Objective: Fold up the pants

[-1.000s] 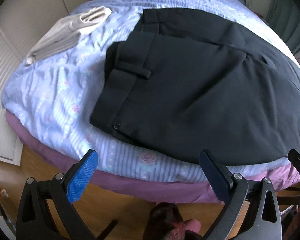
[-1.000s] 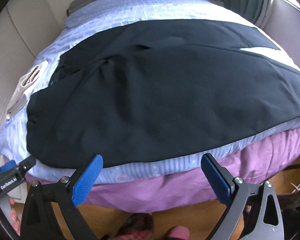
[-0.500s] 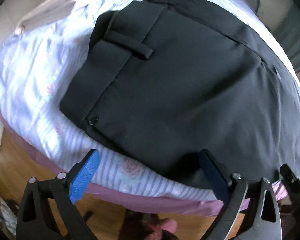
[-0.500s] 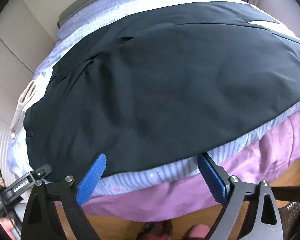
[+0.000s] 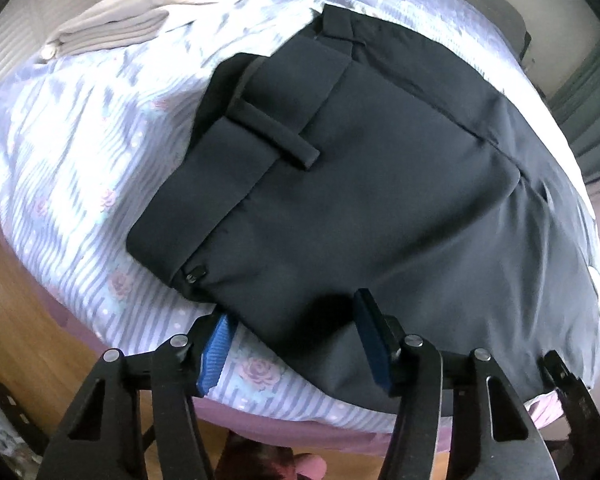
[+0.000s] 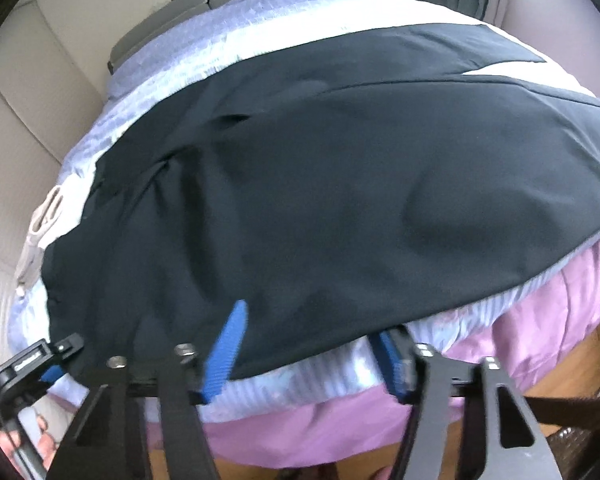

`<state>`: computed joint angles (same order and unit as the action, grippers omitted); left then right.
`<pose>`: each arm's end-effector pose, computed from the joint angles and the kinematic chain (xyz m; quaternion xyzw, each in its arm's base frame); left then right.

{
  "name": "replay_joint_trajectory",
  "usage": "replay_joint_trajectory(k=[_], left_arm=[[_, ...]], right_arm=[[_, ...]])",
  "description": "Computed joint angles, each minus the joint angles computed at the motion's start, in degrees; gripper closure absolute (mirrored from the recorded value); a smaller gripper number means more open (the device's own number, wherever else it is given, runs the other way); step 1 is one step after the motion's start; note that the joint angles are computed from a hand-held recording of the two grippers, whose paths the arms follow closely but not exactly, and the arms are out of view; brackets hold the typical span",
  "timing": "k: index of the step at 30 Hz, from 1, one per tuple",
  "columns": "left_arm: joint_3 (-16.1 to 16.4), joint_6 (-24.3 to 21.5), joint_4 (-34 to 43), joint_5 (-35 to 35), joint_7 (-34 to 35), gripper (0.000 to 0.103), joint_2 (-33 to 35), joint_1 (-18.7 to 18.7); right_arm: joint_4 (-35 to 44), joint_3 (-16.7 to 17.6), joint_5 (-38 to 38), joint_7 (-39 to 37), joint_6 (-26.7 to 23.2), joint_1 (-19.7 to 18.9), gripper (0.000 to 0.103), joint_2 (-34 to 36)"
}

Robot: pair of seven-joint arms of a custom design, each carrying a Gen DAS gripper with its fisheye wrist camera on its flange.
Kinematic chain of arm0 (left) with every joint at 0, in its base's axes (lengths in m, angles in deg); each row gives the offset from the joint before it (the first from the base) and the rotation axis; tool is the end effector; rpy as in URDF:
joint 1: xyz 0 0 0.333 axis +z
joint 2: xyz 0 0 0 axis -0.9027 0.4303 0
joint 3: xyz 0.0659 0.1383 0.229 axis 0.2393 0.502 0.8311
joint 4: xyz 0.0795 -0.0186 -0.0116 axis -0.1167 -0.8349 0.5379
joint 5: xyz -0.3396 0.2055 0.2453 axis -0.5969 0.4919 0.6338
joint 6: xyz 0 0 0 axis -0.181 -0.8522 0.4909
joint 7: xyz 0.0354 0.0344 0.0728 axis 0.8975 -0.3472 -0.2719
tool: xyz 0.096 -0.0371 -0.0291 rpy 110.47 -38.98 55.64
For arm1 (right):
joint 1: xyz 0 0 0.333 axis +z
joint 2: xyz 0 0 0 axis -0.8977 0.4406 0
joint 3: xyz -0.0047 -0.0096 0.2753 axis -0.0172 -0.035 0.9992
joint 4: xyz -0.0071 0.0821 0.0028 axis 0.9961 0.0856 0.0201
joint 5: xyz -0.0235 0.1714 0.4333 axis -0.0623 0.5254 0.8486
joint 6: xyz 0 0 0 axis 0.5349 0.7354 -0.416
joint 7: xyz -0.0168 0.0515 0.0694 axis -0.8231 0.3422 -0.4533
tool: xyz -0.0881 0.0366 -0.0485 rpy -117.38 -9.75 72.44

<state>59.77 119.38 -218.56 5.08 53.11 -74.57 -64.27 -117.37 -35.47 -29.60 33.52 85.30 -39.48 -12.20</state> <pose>0.4115 -0.0807 0.3100 -0.8951 0.4014 -0.1511 0.1213 0.4885 0.1532 0.2885 -0.6969 0.6638 -0.0645 0.2636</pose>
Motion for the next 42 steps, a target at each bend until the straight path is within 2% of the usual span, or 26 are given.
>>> replay_joint_trajectory(k=[1, 2, 5, 7, 10, 15, 18, 21, 23, 29, 36, 42], left_arm=[[-0.1, 0.2, 0.4, 0.2, 0.0, 0.054, 0.6, 0.2], [0.2, 0.5, 0.7, 0.1, 0.3, 0.064, 1.0, 0.2], [0.1, -1.1, 1.7, 0.2, -0.1, 0.082, 0.6, 0.7], [1.2, -1.5, 1.6, -0.4, 0.6, 0.087, -0.8, 0.1], [3.2, -2.9, 2.2, -1.9, 3.6, 0.091, -3.6, -0.7], [4.0, -5.8, 5.9, -2.1, 8.8, 0.093, -6.4, 0.0], [3.2, -6.3, 10.4, -0.2, 11.9, 0.093, -5.0, 1.9], [4.6, -5.1, 15.2, 1.9, 15.3, 0.094, -2.5, 2.8], [5.3, -3.8, 19.5, 0.8, 18.6, 0.094, 1.4, 4.3], [8.6, -2.8, 31.2, -2.0, 25.1, 0.094, 13.9, 5.9], [10.9, -2.3, 44.3, -4.4, 29.7, 0.094, 28.7, 6.8], [12.1, -2.9, 55.6, -3.4, 30.0, 0.094, 41.5, 7.0]], right_arm=[[0.4, 0.1, -0.8, 0.2, -0.6, -0.6, 0.068, 0.4], [1.3, 0.0, -0.8, 0.1, -1.0, -0.7, 0.070, 1.2], [2.5, 0.3, -1.4, -0.5, -2.2, -1.9, 0.082, 1.4], [2.9, 1.3, -3.6, 0.6, -3.1, -3.1, 0.085, 0.6], [3.6, 2.5, -7.5, 3.5, -5.1, -4.8, 0.089, -1.4], [5.8, 3.2, -12.5, 8.1, -8.6, -6.4, 0.091, -5.2], [8.8, 3.3, -14.8, 9.9, -10.9, -6.7, 0.091, -6.0], [12.6, 4.1, -17.7, 12.0, -13.3, -7.5, 0.092, -5.4], [15.7, 5.0, -20.0, 13.9, -14.6, -8.1, 0.092, -4.1], [28.6, 7.2, -26.6, 19.3, -17.9, -9.2, 0.092, 4.7], [49.0, 7.9, -30.2, 22.2, -22.9, -9.4, 0.092, 21.3], [69.8, 7.7, -32.3, 21.7, -29.6, -8.4, 0.093, 38.2]])
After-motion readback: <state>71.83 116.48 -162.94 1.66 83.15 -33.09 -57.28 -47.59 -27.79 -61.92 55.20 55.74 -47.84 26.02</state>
